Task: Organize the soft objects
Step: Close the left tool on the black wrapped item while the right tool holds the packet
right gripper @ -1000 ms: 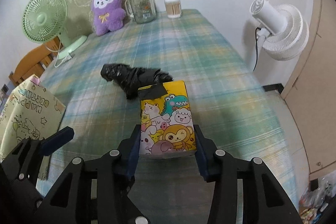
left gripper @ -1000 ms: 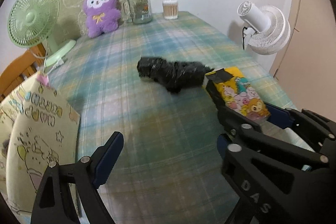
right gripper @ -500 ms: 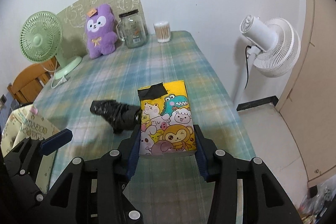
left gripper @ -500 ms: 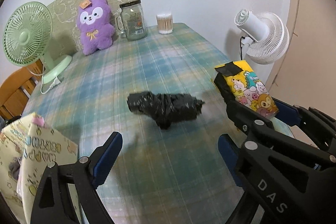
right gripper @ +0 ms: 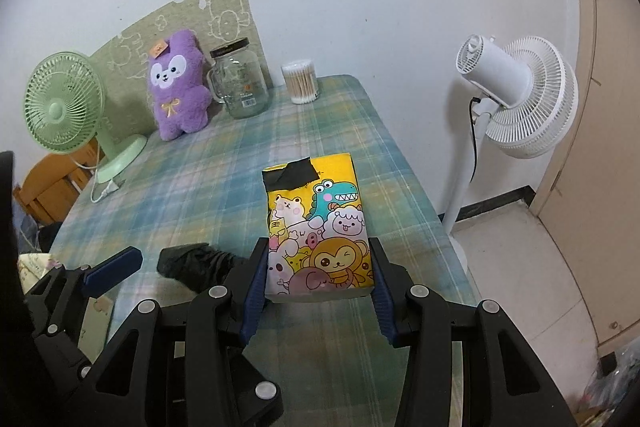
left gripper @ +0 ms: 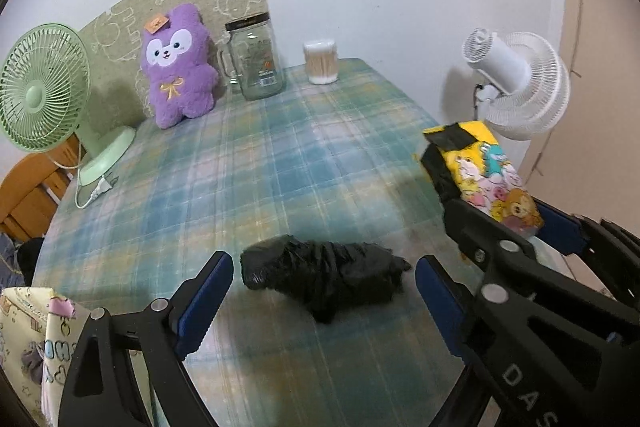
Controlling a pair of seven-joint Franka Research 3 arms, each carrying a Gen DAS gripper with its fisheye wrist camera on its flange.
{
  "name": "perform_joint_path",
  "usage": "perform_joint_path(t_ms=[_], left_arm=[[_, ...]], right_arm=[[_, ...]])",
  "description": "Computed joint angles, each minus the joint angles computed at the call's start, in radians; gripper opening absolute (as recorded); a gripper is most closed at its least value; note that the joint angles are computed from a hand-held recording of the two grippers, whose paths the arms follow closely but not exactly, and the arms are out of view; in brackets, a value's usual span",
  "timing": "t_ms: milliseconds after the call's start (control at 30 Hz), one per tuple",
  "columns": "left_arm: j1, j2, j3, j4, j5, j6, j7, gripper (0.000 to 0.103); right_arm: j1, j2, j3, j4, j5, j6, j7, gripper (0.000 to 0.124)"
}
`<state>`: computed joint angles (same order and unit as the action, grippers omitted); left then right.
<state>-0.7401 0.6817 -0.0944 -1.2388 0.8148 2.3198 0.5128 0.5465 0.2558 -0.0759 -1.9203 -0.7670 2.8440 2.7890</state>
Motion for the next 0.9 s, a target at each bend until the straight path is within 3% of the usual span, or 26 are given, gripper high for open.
perform_joint_path(t_ms=[167,400,600,900], left_arm=[[0.005,0.044,0.006,0.055,-0.016,-0.021,0.010,0.093],[0.013,0.082,0.009,0.083,-0.052,0.012,0.040,0.089],[0.003,0.079,0.024,0.070,-0.045,0.025,0.034,0.081],[0.006,0.043,0.015,0.017,-0.042,0.042,0.025,0.079]], right_arm=[[0.000,0.050,-0.007,0.043,0.045,-0.002,-0.036,0.049],[0.008,0.085,-0.017,0.064,0.123,-0.014,-0.100,0.049],[0.026,0.095,-0.034,0.066,0.172,-0.018,-0.138,0.049],[0.038,0.075,-0.037,0.048,0.190,-0.024,-0.161,0.049]])
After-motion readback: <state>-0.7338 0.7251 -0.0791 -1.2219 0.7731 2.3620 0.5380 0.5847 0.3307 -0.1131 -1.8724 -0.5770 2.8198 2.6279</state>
